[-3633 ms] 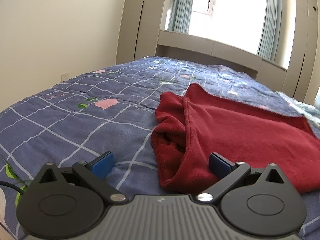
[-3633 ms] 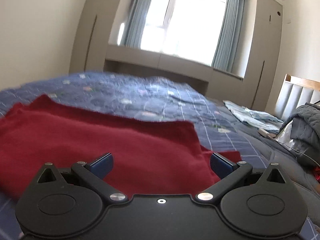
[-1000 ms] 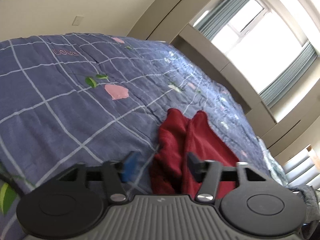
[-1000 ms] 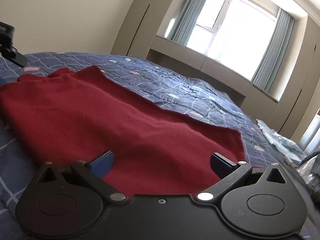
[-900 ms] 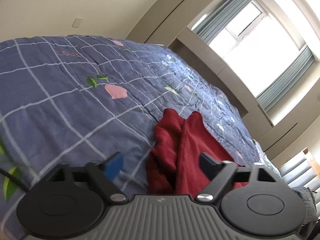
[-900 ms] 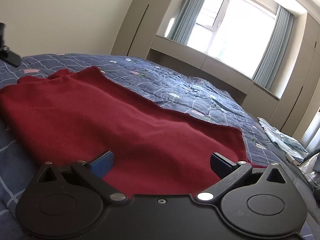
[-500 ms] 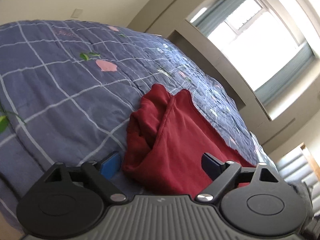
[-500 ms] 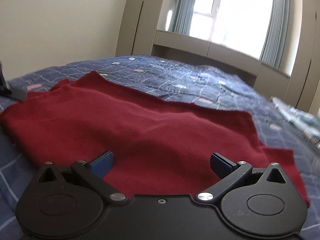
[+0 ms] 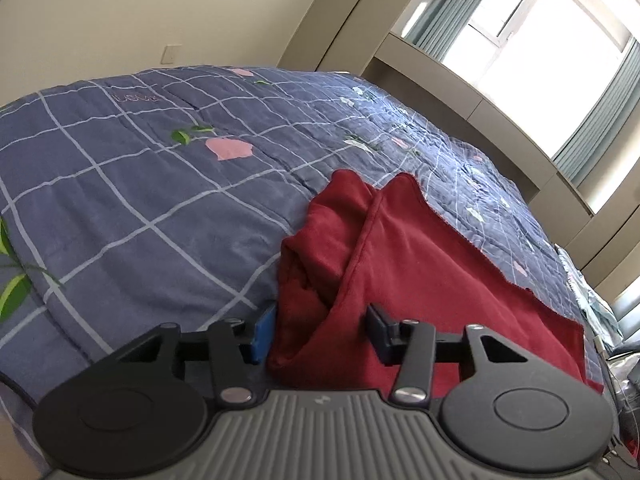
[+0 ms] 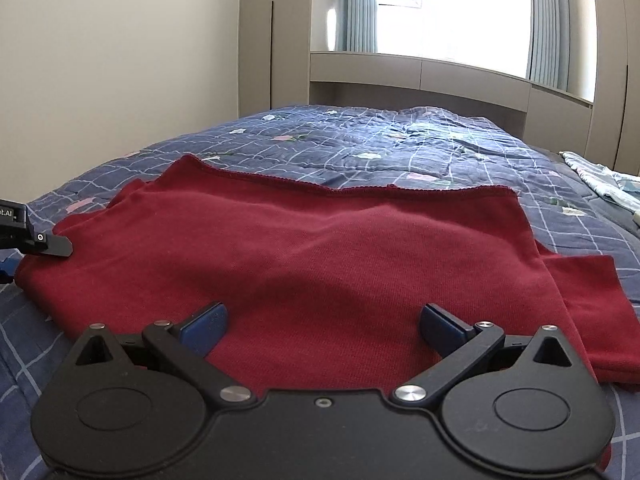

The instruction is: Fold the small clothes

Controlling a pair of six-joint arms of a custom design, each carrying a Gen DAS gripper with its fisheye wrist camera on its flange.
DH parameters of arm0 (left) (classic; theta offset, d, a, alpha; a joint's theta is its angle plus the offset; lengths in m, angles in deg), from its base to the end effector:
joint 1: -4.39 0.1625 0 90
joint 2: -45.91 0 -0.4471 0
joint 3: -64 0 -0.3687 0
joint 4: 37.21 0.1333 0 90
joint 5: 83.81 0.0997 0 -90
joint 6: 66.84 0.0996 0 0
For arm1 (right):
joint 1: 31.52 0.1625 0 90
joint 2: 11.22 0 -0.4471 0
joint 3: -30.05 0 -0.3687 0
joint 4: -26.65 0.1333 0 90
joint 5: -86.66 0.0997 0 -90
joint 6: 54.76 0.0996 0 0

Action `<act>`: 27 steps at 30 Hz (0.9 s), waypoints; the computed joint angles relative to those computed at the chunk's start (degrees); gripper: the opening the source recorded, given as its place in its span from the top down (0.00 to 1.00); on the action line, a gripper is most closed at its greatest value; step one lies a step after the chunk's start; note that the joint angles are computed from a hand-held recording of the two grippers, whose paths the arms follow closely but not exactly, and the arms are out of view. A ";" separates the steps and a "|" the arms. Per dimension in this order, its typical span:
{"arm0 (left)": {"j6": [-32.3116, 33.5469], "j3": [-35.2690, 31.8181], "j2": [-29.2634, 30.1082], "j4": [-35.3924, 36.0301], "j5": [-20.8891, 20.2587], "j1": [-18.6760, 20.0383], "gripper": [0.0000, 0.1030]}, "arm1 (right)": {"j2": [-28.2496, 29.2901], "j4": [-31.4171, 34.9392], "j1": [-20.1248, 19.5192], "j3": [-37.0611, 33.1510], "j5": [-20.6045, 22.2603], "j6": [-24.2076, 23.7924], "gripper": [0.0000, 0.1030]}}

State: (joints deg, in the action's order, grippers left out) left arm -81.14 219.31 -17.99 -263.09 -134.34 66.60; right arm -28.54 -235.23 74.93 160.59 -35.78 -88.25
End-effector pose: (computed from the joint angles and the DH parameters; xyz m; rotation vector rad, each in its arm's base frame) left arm 0.0282 -0.3682 0.2104 -0.0700 2.5096 -1.2677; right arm 0.1913 -0.3659 -0.0018 0.6056 -2.1564 1.1330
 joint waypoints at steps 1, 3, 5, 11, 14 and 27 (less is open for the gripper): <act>-0.31 0.01 -0.05 -0.07 -0.14 0.08 0.49 | -0.06 0.01 -0.02 0.05 0.02 -0.01 0.00; -0.59 -0.05 -0.09 -0.19 -0.64 0.30 0.46 | -0.06 -0.04 -0.03 0.06 0.02 -0.08 0.00; -0.25 -0.22 -0.35 -0.18 -2.19 1.11 0.36 | -0.15 0.08 -0.07 0.06 0.07 -0.04 0.00; -0.70 -1.16 -1.41 2.68 -4.51 1.71 0.21 | -0.10 0.07 -0.03 0.02 0.04 -0.05 0.00; -1.42 -0.72 -0.53 1.33 -3.05 0.95 0.26 | -0.09 0.07 -0.02 0.00 0.02 -0.07 0.00; -3.45 -1.01 -0.56 2.50 0.88 -0.22 0.65 | -0.13 0.17 0.03 0.00 0.01 0.01 0.00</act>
